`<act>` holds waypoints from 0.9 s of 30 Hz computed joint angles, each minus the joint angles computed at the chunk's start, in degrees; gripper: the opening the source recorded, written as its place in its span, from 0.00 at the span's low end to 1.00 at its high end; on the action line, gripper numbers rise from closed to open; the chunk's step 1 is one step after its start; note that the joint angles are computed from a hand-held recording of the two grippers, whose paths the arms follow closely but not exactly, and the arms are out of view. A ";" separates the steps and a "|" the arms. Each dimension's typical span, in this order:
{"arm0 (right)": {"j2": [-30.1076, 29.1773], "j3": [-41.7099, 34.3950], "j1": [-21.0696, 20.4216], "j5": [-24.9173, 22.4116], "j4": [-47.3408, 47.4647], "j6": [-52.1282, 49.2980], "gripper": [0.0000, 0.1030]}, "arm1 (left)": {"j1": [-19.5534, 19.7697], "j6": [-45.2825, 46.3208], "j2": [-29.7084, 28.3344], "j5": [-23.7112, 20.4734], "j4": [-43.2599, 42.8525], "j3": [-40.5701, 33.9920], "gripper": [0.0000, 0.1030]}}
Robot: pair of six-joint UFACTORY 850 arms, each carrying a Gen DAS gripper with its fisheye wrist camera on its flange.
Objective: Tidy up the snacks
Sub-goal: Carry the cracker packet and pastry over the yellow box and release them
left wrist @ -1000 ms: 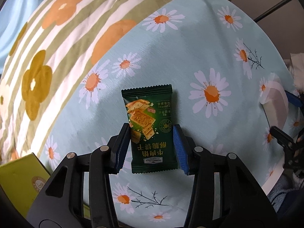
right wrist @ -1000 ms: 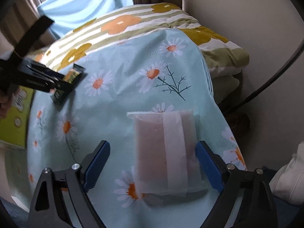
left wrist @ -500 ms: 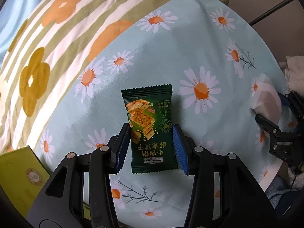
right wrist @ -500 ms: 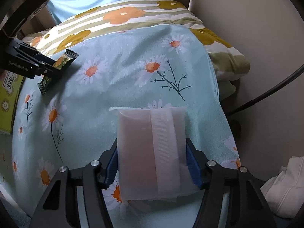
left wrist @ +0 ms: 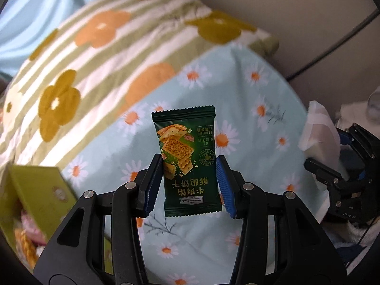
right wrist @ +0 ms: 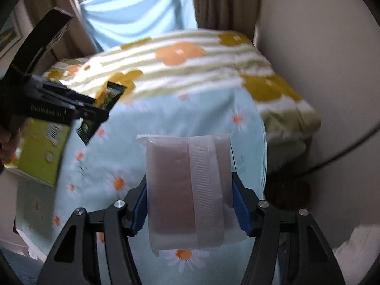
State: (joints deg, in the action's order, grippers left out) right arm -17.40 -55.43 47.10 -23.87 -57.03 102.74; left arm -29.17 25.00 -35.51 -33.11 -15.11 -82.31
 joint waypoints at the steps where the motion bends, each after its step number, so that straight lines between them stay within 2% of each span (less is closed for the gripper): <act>1: 0.19 -0.64 -0.15 0.04 -0.32 -0.86 0.56 | 0.30 -0.50 1.90 0.99 -0.58 1.36 0.40; 5: 0.31 -5.04 -0.46 0.52 -1.17 -6.47 0.56 | 1.98 -1.83 7.96 3.32 -1.83 5.40 0.40; 9: -2.06 -11.54 0.27 0.77 0.43 -13.00 0.56 | 5.01 -2.16 14.03 5.79 -3.12 10.15 0.40; 13: -6.22 -19.55 1.60 1.54 4.39 -20.07 0.56 | 10.40 0.54 19.20 7.16 -7.55 14.48 0.40; 17: -12.80 -30.69 3.56 0.95 10.74 -28.83 0.56 | 17.77 5.41 22.44 6.76 -11.93 17.35 0.40; 23: -26.44 -51.53 5.81 -0.36 27.61 -42.60 0.56 | 28.80 11.89 23.17 4.57 -13.11 18.39 0.40; 27: -36.41 -67.10 6.98 -5.35 36.07 -49.34 0.56 | 34.58 16.56 22.13 3.51 -13.54 18.44 0.40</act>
State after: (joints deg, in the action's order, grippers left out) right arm -53.81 -122.53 54.08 -29.22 -20.96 53.40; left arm 5.41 41.57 -13.38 -29.60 -28.65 -63.87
